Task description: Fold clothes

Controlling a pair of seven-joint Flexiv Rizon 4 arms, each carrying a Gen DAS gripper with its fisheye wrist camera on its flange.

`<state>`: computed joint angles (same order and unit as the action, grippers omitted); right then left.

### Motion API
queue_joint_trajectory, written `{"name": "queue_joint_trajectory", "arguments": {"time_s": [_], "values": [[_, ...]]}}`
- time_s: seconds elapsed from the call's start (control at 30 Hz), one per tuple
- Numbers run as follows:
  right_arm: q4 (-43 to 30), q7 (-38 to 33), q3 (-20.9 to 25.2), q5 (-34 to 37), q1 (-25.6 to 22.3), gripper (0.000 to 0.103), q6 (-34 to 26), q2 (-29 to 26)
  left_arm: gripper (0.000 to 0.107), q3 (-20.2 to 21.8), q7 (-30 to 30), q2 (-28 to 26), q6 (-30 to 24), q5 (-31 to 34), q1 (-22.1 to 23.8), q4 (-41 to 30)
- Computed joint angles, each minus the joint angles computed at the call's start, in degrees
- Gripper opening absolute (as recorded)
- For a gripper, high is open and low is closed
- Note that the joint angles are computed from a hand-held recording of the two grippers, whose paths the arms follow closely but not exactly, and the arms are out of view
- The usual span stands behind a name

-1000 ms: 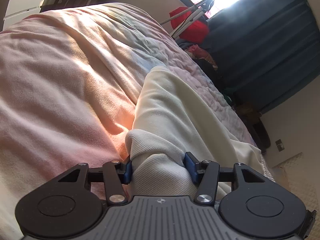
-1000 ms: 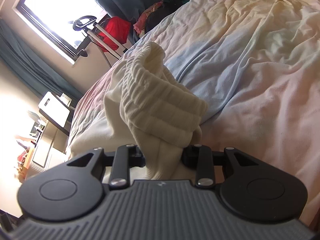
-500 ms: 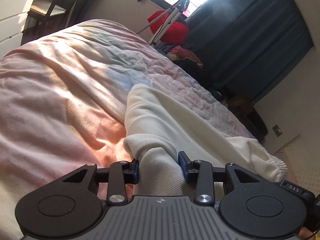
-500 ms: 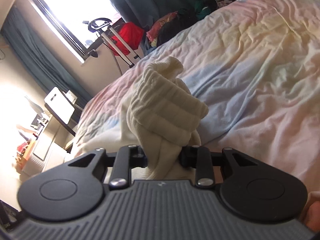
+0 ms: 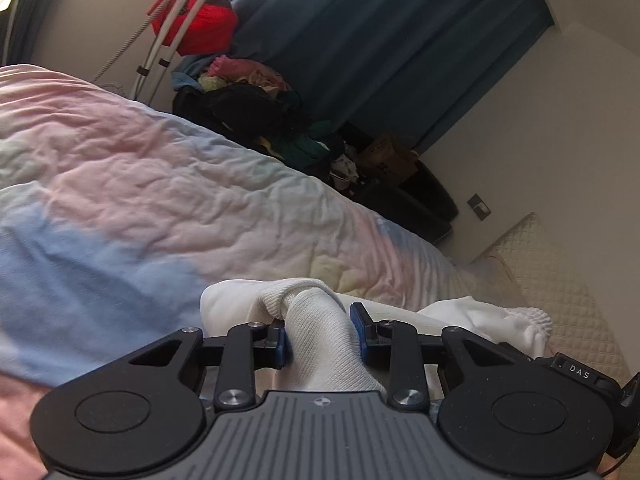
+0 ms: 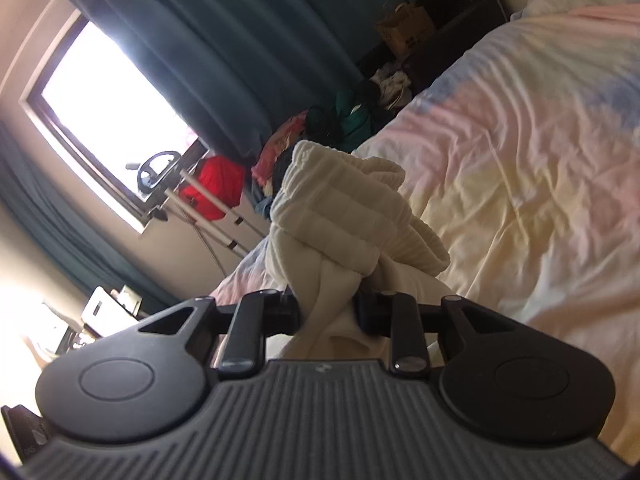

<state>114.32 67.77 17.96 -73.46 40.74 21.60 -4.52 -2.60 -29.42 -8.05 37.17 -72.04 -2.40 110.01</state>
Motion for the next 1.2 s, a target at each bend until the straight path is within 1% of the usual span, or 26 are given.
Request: {"name": "queue_joint_trajectory", "arguments": {"time_s": [0.07, 0.1, 0.2, 0.27, 0.33, 0.43, 0.47, 0.57, 0.63, 0.67, 0.73, 0.8, 0.87, 0.9, 0.93, 0.97, 1.0, 1.03, 1.07, 1.17, 1.2], "values": [[1.2, -4.8, -0.6, 2.9, -1.9, 0.028, -2.4, 2.8, 0.031, -3.2, -3.7, -2.7, 3.6, 0.0, -3.1, -3.6], [1.7, -7.0, -0.9, 4.0, -3.1, 0.028, -3.5, 4.1, 0.031, -4.5, -4.5, -3.9, 5.5, -0.3, -4.5, -5.2], [3.9, -7.8, -2.0, 4.0, -7.9, 0.028, -3.7, 7.4, 0.031, -8.4, -6.7, -9.5, 12.4, 0.3, -8.8, -12.1], [5.7, -6.3, -2.5, 2.5, -11.0, 0.028, -2.8, 8.6, 0.031, -10.7, -6.1, -13.7, 16.1, 1.7, -10.6, -16.9], [7.0, -5.7, -2.7, 1.0, -13.3, 0.028, -2.6, 8.7, 0.031, -13.1, -2.7, -17.3, 19.3, 2.1, -11.6, -20.4], [7.7, -5.4, -2.4, 1.0, -14.3, 0.028, -4.7, 5.6, 0.031, -15.7, 0.7, -21.9, 23.2, 2.2, -12.3, -23.5], [8.4, -4.2, -2.7, 1.0, -14.4, 0.028, -4.1, 4.5, 0.031, -16.3, 1.6, -23.2, 24.3, 2.6, -12.3, -23.8], [11.0, 0.7, -3.5, 1.5, -14.4, 0.028, -0.2, 1.3, 0.031, -17.2, 4.7, -26.1, 25.1, 4.9, -11.2, -22.4], [12.1, 4.3, -3.8, 2.3, -13.7, 0.028, 2.1, -1.0, 0.031, -17.8, 6.4, -28.4, 25.7, 6.8, -10.6, -22.0], [12.4, 6.5, -3.7, 3.1, -12.9, 0.028, 2.5, -2.3, 0.031, -18.5, 8.3, -28.9, 26.2, 7.0, -9.9, -21.0], [12.8, 11.7, -2.9, 5.2, -10.2, 0.028, 1.3, -4.4, 0.032, -20.9, 16.8, -27.4, 27.1, 3.6, -7.2, -15.7], [13.0, 16.9, -2.3, 7.3, -7.3, 0.029, 0.5, -6.4, 0.034, -21.2, 23.1, -25.9, 27.5, 0.0, -5.9, -10.8], [12.8, 20.4, -2.1, 9.1, -5.1, 0.032, 1.6, -8.3, 0.036, -21.1, 30.1, -24.5, 28.7, -5.8, -5.6, -7.3], [12.9, 20.6, -2.3, 9.4, -4.4, 0.033, 2.4, -8.8, 0.038, -20.6, 31.0, -23.8, 28.4, -7.5, -5.7, -6.4], [12.9, 20.2, -2.5, 10.0, -4.0, 0.034, 3.4, -8.7, 0.039, -19.8, 30.2, -22.9, 28.2, -8.1, -6.2, -5.8], [13.0, 19.2, -2.5, 10.8, -3.9, 0.035, 4.5, -8.0, 0.043, -18.9, 29.4, -22.1, 28.0, -8.7, -6.6, -5.2], [12.9, 18.2, -2.5, 11.6, -3.8, 0.037, 5.7, -7.4, 0.045, -17.8, 28.4, -21.0, 28.0, -8.7, -7.2, -4.6], [12.9, 17.2, -2.4, 12.5, -3.7, 0.037, 6.7, -6.9, 0.045, -16.5, 26.9, -19.7, 28.2, -7.8, -7.9, -3.8], [12.6, 16.1, -1.9, 14.5, -3.3, 0.037, 6.5, -5.9, 0.045, -15.4, 26.2, -18.2, 28.3, -7.3, -8.7, -3.0], [9.7, 12.1, 0.5, 22.4, -1.0, 0.037, 1.6, -2.4, 0.045, -12.9, 28.4, -12.5, 27.2, -8.1, -9.8, 0.2], [8.4, 10.2, 1.2, 23.7, -0.1, 0.037, -0.8, -1.6, 0.045, -12.0, 29.4, -10.3, 26.4, -8.4, -10.1, 1.4]]}}
